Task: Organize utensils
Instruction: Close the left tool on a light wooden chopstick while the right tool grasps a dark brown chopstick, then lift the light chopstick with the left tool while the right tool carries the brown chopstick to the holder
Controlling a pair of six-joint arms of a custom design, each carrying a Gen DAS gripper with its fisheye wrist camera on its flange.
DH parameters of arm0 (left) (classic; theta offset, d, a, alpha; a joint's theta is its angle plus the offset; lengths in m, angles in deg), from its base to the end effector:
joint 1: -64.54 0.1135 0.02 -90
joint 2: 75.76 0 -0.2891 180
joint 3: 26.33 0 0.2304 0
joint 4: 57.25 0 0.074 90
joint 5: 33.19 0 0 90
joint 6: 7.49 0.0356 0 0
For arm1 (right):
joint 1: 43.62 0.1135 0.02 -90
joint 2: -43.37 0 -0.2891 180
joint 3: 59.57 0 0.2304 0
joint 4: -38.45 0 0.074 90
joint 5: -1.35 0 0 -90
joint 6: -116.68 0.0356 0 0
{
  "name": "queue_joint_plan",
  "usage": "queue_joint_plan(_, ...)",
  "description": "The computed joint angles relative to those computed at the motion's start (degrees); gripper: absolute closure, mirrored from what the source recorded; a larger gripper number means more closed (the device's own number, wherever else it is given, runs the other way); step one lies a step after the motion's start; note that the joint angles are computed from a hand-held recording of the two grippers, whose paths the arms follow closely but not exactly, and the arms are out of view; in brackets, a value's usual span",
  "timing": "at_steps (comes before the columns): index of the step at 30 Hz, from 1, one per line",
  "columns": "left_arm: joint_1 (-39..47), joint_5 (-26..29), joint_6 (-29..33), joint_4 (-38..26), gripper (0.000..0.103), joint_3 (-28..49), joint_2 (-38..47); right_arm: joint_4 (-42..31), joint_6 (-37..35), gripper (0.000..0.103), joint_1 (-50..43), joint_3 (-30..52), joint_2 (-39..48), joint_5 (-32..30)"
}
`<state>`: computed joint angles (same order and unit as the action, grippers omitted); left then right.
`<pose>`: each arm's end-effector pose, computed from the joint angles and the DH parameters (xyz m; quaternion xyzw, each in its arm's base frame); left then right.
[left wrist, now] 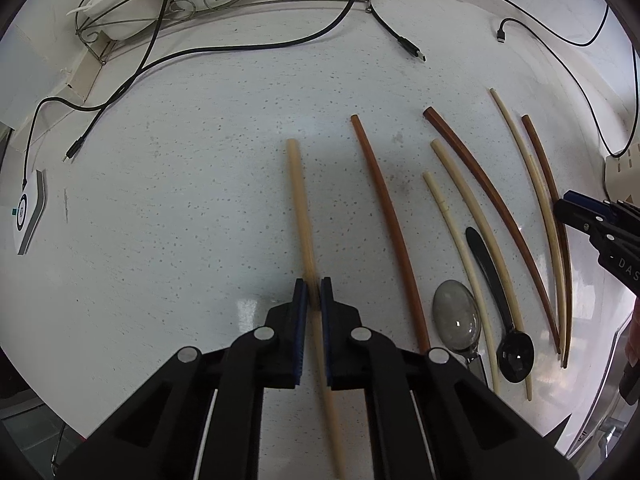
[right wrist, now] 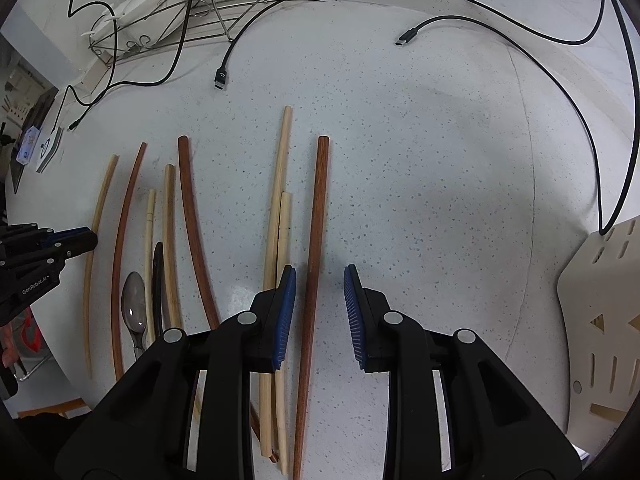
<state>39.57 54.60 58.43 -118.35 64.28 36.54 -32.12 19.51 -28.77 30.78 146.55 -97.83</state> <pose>0.3247 -0.1497 0.1871 0.0065 0.9978 -0.0086 0.0652 0.3109 0.0883 0.2354 -0.1946 0.9759 0.0836 0.0519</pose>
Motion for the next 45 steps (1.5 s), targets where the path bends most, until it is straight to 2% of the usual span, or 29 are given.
queue_joint_plan(8, 2.92, 1.73, 3.88, -0.14, 0.097, -0.71, -1.05, -0.22, -0.54, 0.079, 1.20, -0.04, -0.17, 1.39)
queue_joint_plan(10, 3.14, 1.78, 4.35, 0.08, 0.097, -0.55, -0.77, -1.21, -0.91, 0.082, 1.21, 0.62, 0.26, 1.24)
queue_joint_plan(12, 3.46, 1.84, 4.85, 0.18, 0.097, -0.62, -0.83, -2.29, -1.05, 0.092, 0.87, 1.44, 0.89, 0.85)
queue_joint_plan(15, 2.97, 2.06, 4.19, 0.40, 0.097, -1.19, -1.41, -3.83, -0.52, 0.097, -0.56, 2.81, 2.09, -0.87)
queue_joint_plan(18, 3.43, 2.38, 4.78, 0.74, 0.097, -1.34, -1.33, -5.81, 0.06, 0.097, -1.35, 4.52, 3.52, -2.44)
queue_joint_plan(24, 3.11, 2.34, 5.16, 0.12, 0.097, -0.33, -0.65, -8.27, -0.44, 0.097, -0.23, 6.63, 5.06, -1.75)
queue_joint_plan(26, 3.42, 2.96, 5.47, -0.38, 0.097, 0.52, -0.10, -9.12, -1.38, 0.097, 0.01, 7.09, 5.52, -3.47)
queue_joint_plan(34, 5.15, 5.53, 7.41, -1.00, 0.097, 2.79, 1.40, -8.49, 0.52, 0.097, -0.04, 6.48, 3.71, -5.26)
queue_joint_plan(39, 5.99, 7.09, 7.11, -0.18, 0.097, 1.76, -0.88, -8.38, 0.61, 0.097, -0.44, 4.84, 2.02, -4.07)
queue_joint_plan(45, 5.81, 8.74, 6.62, 0.77, 0.097, 0.16, -2.97, -8.38, 2.05, 0.097, -1.57, 4.18, -0.38, -5.98)
